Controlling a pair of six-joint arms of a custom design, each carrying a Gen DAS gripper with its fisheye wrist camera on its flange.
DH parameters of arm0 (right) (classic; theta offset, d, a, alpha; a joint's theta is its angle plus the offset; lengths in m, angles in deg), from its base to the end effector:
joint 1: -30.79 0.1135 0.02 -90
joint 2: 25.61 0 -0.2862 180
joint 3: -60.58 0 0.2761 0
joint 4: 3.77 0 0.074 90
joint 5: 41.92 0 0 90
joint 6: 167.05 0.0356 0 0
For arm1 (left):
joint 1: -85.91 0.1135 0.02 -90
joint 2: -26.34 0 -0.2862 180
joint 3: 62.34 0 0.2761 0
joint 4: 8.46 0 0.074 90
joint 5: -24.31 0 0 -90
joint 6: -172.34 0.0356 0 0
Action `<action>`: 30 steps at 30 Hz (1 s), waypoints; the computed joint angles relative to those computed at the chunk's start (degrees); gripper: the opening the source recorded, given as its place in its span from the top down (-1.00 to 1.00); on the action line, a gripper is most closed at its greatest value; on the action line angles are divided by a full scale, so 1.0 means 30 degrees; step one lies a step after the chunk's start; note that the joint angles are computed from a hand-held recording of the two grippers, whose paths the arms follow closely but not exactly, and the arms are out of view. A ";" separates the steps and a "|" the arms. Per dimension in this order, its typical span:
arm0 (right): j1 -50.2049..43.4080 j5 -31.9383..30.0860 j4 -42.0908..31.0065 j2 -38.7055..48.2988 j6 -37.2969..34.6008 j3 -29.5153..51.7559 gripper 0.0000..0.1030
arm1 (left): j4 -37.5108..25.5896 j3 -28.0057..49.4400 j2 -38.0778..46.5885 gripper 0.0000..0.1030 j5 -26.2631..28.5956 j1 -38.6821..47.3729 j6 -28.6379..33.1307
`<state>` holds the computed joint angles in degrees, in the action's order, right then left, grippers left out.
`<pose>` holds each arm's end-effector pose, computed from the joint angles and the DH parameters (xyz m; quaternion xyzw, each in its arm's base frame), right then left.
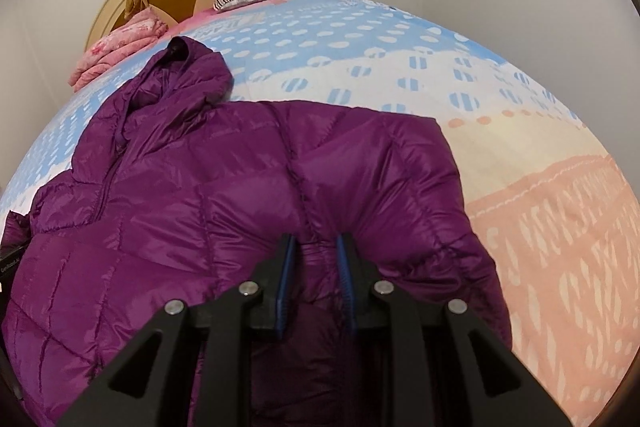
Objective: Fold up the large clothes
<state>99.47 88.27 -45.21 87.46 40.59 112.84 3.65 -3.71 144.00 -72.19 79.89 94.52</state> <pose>0.1106 0.2202 0.0369 0.3536 0.8650 -0.0812 0.3466 0.3680 -0.0348 0.0504 0.1263 0.9203 0.0724 0.3632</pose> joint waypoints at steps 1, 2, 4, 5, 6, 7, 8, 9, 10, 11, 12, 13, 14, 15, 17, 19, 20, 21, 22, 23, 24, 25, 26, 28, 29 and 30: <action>-0.0041 -0.0016 -0.0062 0.0064 -0.0050 0.0074 0.52 | 0.0174 -0.0116 -0.0029 -0.98 -0.0139 -0.0038 0.0061; -0.0032 -0.0038 -0.0188 0.0120 -0.0034 0.0157 0.52 | 0.0309 -0.0283 -0.0108 -0.98 -0.0247 -0.0102 0.0063; 0.0024 -0.0043 -0.0294 0.0193 0.0070 0.0218 0.52 | 0.0246 -0.0189 -0.0056 -0.98 -0.0151 -0.0033 0.0074; 0.0055 -0.0041 -0.0328 0.0198 0.0117 0.0229 0.52 | 0.0228 -0.0257 -0.0105 -0.98 -0.0155 -0.0101 -0.0023; 0.0039 -0.0055 -0.0323 0.0189 0.0088 0.0238 0.52 | 0.0171 -0.0207 -0.0076 -0.98 -0.0102 -0.0105 -0.0080; 0.0051 -0.0057 -0.0347 0.0204 0.0107 0.0255 0.52 | 0.0083 -0.0159 -0.0070 -0.98 0.0002 -0.0056 -0.0101; 0.0048 -0.0063 -0.0348 0.0214 0.0105 0.0263 0.52 | 0.0057 -0.0138 -0.0055 -0.98 0.0004 -0.0077 -0.0131; 0.0032 -0.0064 -0.0339 0.0213 0.0084 0.0263 0.52 | 0.0081 -0.0180 -0.0069 -0.98 -0.0021 -0.0109 -0.0149; 0.0037 -0.0079 -0.0380 0.0242 0.0087 0.0296 0.52 | 0.0102 -0.0193 -0.0073 -0.98 -0.0029 -0.0111 -0.0148; 0.0025 -0.0085 -0.0371 0.0230 0.0069 0.0286 0.52 | 0.0087 -0.0182 -0.0068 -0.98 -0.0019 -0.0103 -0.0149; 0.0022 -0.0096 -0.0409 0.0245 0.0073 0.0312 0.52 | 0.0039 -0.0111 -0.0019 -0.98 -0.0010 -0.0112 -0.0159; 0.0034 -0.0105 -0.0442 0.0261 0.0091 0.0324 0.52 | -0.0018 -0.0072 -0.0006 -0.98 0.0049 -0.0087 -0.0168; 0.0021 -0.0104 -0.0422 0.0258 0.0057 0.0308 0.52 | -0.0049 -0.0054 -0.0002 -0.98 0.0078 -0.0086 -0.0180; 0.0001 -0.0114 -0.0451 0.0277 0.0039 0.0340 0.52 | -0.0119 -0.0016 0.0002 -0.98 0.0151 -0.0057 -0.0200; -0.0005 -0.0140 -0.0516 0.0314 0.0030 0.0377 0.52 | -0.0188 0.0032 0.0012 -0.98 0.0254 -0.0014 -0.0219; -0.0067 -0.0177 -0.0628 0.0382 -0.0043 0.0492 0.52 | -0.0190 0.0031 0.0005 -0.98 0.0265 -0.0005 -0.0203; -0.0096 -0.0222 -0.0729 0.0415 -0.0095 0.0564 0.52 | -0.0139 0.0011 0.0007 -0.98 0.0175 -0.0037 -0.0169; -0.0122 -0.0261 -0.0787 0.0435 -0.0146 0.0618 0.52 | -0.0133 0.0011 0.0011 -0.98 0.0200 -0.0001 -0.0122; -0.0172 -0.0372 -0.0820 0.0320 -0.0298 0.0613 0.51 | -0.0193 0.0038 -0.0001 -0.98 0.0169 0.0005 -0.0036; -0.0233 -0.0524 -0.0753 0.0145 -0.0608 0.0589 0.49 | -0.0487 0.0067 -0.0129 -0.98 0.0252 0.0073 0.0054; -0.0421 -0.0832 -0.0539 -0.0336 -0.1501 0.0416 0.41 | -0.1350 0.0264 -0.0400 -0.98 0.0347 0.0152 0.0384; -0.0608 -0.1130 -0.0366 -0.1146 -0.2541 0.0115 0.27 | -0.3035 0.0764 -0.0878 -0.98 0.0427 0.0259 0.0971; -0.0603 -0.0980 -0.0354 -0.1969 -0.3008 -0.0204 0.18 | -0.4202 0.1083 -0.1409 -0.98 0.0883 0.0426 0.1200; -0.0709 0.0287 -0.1462 -0.3808 -0.3546 -0.0529 -0.35 | -0.5311 0.1456 -0.2528 -0.97 0.2738 0.0927 0.1640; -0.1124 0.0788 -0.1997 -0.4379 -0.3993 -0.0502 -0.43 | -0.5665 0.1951 -0.2807 -0.97 0.3294 0.0911 0.1849; -0.1726 0.1124 -0.1915 -0.4907 -0.4783 -0.0624 -0.50 | -0.5973 0.2509 -0.2753 -0.97 0.3538 0.0779 0.1889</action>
